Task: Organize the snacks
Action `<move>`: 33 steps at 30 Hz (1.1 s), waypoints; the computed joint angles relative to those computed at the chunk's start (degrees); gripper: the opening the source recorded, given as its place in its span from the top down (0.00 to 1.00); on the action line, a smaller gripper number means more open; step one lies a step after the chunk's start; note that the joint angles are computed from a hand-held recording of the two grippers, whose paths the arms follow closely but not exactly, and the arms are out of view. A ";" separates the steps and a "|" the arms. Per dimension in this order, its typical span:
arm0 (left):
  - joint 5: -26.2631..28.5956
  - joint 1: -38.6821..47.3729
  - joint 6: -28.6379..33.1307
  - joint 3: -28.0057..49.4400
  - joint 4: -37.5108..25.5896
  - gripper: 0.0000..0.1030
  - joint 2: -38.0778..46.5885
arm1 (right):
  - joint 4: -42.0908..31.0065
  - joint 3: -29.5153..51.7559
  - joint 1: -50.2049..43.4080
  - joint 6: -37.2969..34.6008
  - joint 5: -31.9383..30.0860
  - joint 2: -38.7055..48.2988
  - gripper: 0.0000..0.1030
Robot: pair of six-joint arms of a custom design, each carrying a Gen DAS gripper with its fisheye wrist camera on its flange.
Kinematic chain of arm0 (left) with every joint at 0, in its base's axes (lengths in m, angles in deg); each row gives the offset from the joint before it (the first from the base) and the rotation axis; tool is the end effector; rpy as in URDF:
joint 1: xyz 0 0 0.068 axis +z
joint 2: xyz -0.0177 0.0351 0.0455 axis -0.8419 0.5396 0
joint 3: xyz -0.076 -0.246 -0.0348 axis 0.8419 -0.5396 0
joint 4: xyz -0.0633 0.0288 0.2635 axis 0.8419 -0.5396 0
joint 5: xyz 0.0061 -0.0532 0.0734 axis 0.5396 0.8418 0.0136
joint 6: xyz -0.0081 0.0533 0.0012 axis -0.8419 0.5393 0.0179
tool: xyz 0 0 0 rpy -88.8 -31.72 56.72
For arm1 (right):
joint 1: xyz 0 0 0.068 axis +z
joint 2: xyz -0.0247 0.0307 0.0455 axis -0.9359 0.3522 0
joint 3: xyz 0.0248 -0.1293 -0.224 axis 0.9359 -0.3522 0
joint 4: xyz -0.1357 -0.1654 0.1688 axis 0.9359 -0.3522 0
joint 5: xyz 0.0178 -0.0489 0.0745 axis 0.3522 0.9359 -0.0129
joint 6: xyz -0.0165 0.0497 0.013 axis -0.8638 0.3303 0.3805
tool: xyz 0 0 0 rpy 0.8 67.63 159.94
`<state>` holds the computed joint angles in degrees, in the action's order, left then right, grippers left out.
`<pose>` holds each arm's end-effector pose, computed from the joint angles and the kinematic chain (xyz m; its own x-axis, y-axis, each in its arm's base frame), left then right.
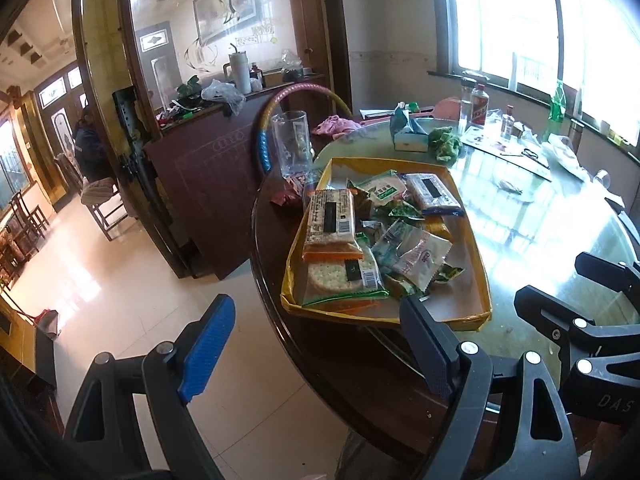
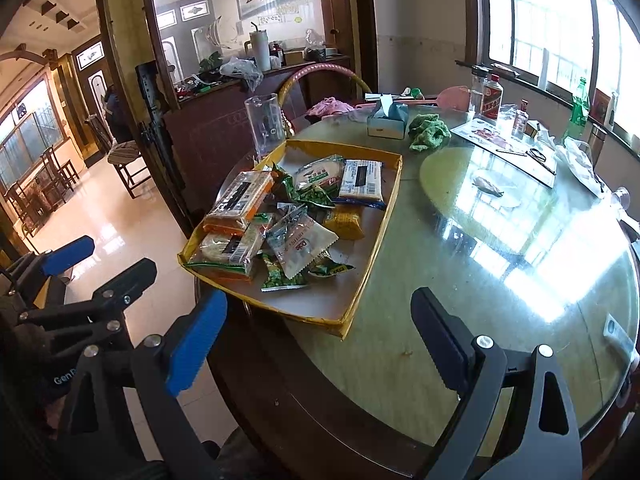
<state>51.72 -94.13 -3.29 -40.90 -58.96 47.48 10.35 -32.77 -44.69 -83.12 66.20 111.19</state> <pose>0.1300 -0.0702 0.2048 -0.6704 -0.0579 -0.7398 -0.2029 0.9733 0.1076 0.1751 0.0816 0.2052 -0.6796 -0.1895 -0.7087 -0.3602 0.9278 0.0972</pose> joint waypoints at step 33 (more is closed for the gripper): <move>5.97 8.39 7.76 -2.43 5.75 0.18 -2.13 | 1.47 0.83 -0.38 -0.05 0.07 3.43 0.09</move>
<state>57.70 -85.74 4.47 -43.33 -53.21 45.35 11.82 -31.94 -45.07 -83.17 66.28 114.62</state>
